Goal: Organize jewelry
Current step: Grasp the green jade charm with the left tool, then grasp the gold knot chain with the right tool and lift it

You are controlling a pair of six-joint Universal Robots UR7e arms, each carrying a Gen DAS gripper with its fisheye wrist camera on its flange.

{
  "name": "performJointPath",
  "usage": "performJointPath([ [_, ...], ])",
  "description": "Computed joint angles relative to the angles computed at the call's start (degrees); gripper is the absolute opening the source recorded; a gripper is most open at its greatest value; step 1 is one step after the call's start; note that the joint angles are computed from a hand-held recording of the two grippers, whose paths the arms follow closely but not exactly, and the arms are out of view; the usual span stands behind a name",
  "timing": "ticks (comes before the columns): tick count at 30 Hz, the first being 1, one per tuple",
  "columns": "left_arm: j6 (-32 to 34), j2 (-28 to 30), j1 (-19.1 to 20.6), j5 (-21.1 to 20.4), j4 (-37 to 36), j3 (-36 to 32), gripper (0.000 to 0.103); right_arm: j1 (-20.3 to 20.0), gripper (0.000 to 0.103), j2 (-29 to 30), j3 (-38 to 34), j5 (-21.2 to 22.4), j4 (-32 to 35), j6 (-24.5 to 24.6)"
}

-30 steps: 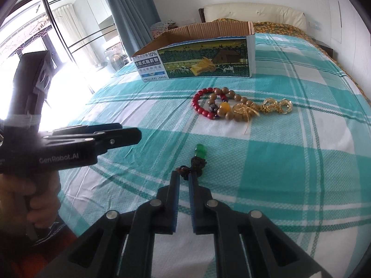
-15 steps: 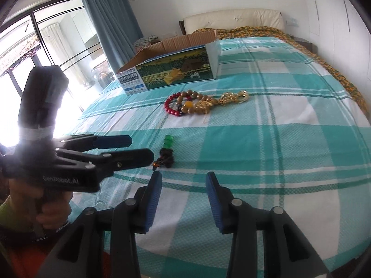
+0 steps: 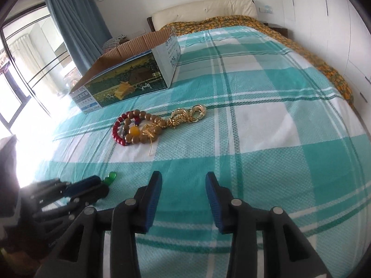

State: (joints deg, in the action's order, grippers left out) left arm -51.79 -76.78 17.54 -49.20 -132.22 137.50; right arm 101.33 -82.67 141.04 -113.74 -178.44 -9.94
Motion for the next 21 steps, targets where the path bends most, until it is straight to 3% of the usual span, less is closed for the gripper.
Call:
performJointPath([
  [2, -1.48, -1.26, 0.16, 0.33, 1.44, 0.35, 0.016, -0.51, 0.039, 3.05, -1.96, 1.68, -1.42, 2.07],
  [4, -2.76, -2.53, 0.26, 0.57, 2.59, 0.78, 0.016, 0.34, 0.039, 6.72, -4.63, 0.33, -2.68, 3.60],
  [7, -4.28, -3.96, 0.24, 0.86, 3.61, 1.44, 0.016, 1.97, 0.038, 11.97, -8.99, -3.47, -3.32, 4.14],
  [11, -5.32, -5.15, 0.04, 1.18, 4.43, 2.07, 0.016, 3.87, 0.028, 17.35, -12.94, -10.02, -5.71, 3.51],
  [13, -5.53, -5.63, -0.06, 1.22, 4.72, 2.32, 0.016, 4.89, 0.024, 19.36, -13.78, -13.29, -7.30, 0.07],
  [16, -5.72, -6.30, -0.03, 1.19, 4.77, 2.63, 0.016, 6.08, 0.023, 20.10, -13.65, -15.67, -8.03, -3.55],
  [21, -6.57, -8.48, -0.06, 0.72, 4.91, 3.57, 0.016, 7.43, 0.023, 15.96, -10.14, -12.72, -11.98, -3.35],
])
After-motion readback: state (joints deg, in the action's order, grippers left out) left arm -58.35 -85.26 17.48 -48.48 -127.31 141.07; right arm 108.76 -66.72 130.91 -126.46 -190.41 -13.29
